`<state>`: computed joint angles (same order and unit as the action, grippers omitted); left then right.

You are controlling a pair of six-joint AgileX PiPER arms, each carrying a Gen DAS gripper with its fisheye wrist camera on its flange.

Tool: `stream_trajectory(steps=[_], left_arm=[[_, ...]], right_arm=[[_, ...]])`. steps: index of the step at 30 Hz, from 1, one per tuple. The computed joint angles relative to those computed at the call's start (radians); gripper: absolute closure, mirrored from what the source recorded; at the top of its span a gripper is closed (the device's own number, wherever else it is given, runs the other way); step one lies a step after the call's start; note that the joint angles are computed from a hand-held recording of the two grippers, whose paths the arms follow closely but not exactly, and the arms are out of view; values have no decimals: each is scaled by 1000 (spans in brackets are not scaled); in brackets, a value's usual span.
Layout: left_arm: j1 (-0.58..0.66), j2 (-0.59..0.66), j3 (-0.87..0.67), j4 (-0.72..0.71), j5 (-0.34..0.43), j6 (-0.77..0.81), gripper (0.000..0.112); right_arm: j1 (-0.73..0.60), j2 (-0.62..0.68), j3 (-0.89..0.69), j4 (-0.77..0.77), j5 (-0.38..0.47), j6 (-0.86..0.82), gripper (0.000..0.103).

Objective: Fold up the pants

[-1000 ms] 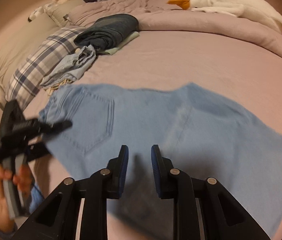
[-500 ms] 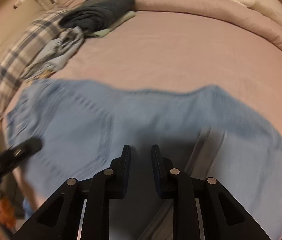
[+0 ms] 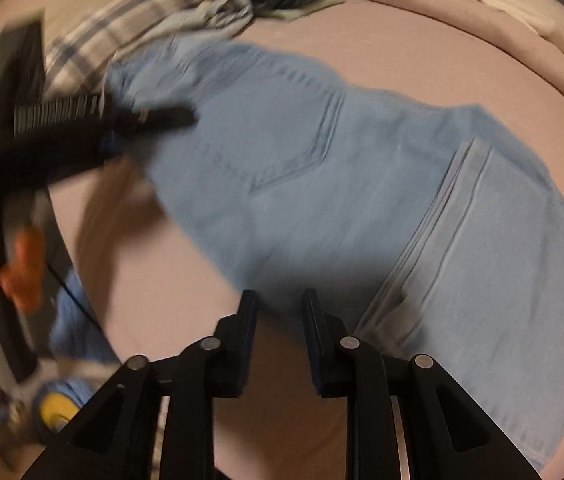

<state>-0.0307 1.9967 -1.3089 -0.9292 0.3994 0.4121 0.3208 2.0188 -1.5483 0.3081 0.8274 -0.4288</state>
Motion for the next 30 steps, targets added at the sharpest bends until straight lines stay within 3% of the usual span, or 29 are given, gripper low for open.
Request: stream_trajectory(steps=[5, 9, 13, 15, 20, 23, 25, 30], left_arm=[[-39, -44, -8, 101, -29, -52, 87], [-95, -72, -35, 188, -57, -82, 85], [-159, -73, -101, 236, -50, -70, 85], [-196, -63, -139, 274, -44, -76, 85], [-282, 15, -278, 384, 23, -134, 85], [-345, 61, -337, 504, 40, -196, 85], [-389, 96, -371, 601, 51, -237, 85], [-450, 189, -431, 744, 103, -261, 79]], right_arm=[[-2, 17, -37, 18, 26, -2, 73], [-102, -32, 6, 248, 53, -150, 73], [-229, -40, 31, 354, 43, -135, 52], [-304, -28, 40, 393, 60, -113, 52], [-497, -8, 137, 664, 109, -220, 49], [-599, 48, 183, 856, 189, -280, 46], [-633, 45, 249, 993, 232, -354, 46], [-684, 135, 339, 1331, 377, -443, 34]])
